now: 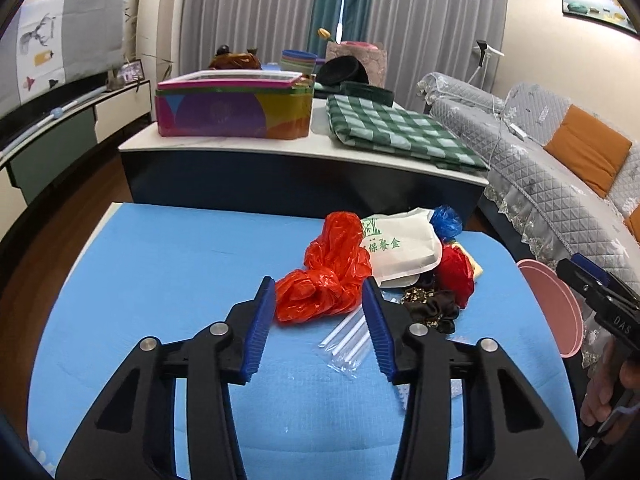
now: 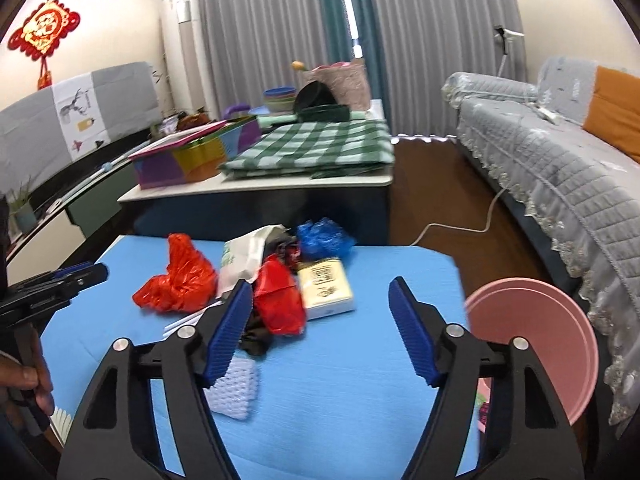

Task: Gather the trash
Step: 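Move both tools back over the table toward the red bags, then grasp the orange-red bag with the left tool while the right tool grasps the red bag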

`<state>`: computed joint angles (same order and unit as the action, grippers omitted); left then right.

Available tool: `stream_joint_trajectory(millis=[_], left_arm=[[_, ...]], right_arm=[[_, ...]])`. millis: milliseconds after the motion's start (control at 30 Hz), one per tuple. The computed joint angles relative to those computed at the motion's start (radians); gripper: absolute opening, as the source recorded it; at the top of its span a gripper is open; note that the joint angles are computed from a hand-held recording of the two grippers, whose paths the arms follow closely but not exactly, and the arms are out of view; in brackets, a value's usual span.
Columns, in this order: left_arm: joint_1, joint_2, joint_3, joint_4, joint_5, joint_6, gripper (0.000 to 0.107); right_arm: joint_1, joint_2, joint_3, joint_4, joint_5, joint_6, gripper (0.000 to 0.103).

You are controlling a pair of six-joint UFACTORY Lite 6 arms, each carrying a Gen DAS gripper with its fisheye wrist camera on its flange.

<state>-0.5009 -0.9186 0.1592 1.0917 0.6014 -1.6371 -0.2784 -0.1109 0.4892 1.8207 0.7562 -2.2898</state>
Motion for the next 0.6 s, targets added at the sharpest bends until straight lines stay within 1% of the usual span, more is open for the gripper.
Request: stream_joint_trajectory(millis=[100,200,267,300,333,367,467,567,600], left_arm=[[0.054,0.116,0.022,0.101,-0.07,-0.078,0.031],[0.133,0.199,0.04,0.187,-0.162,-0.143,0.03],[0.194,0.276,0.056,0.297,-0.238,-0.239,0.03],[0.205,0.297,0.062,0.331,-0.252,-0.272,0.03],[0.22,0.333,0.07,0.403,-0.268,-0.341,0.031],[0.226,0.359,0.078,0.442,-0.274,-0.379,0.032],[0.253,0.458,0.106,0.61,-0.293,-0.542,0.049],[0.299,0.541,0.126,0.8,-0.314,-0.719,0.051],[0.311,0.56,0.131,0.848,-0.319,-0.765,0.053]], right_arm=[[0.069,0.037,0.002,0.081,-0.028,-0.07,0.066],[0.123,0.09,0.028,0.134,-0.049,-0.096,0.064],[0.146,0.113,0.04,0.16,-0.053,-0.105,0.064],[0.16,0.124,0.046,0.174,-0.056,-0.112,0.064],[0.17,0.131,0.05,0.184,-0.061,-0.118,0.064],[0.185,0.148,0.057,0.203,-0.065,-0.131,0.064],[0.215,0.193,0.083,0.232,-0.077,-0.15,0.064],[0.238,0.238,0.112,0.249,-0.09,-0.156,0.064],[0.243,0.247,0.118,0.253,-0.093,-0.159,0.064]])
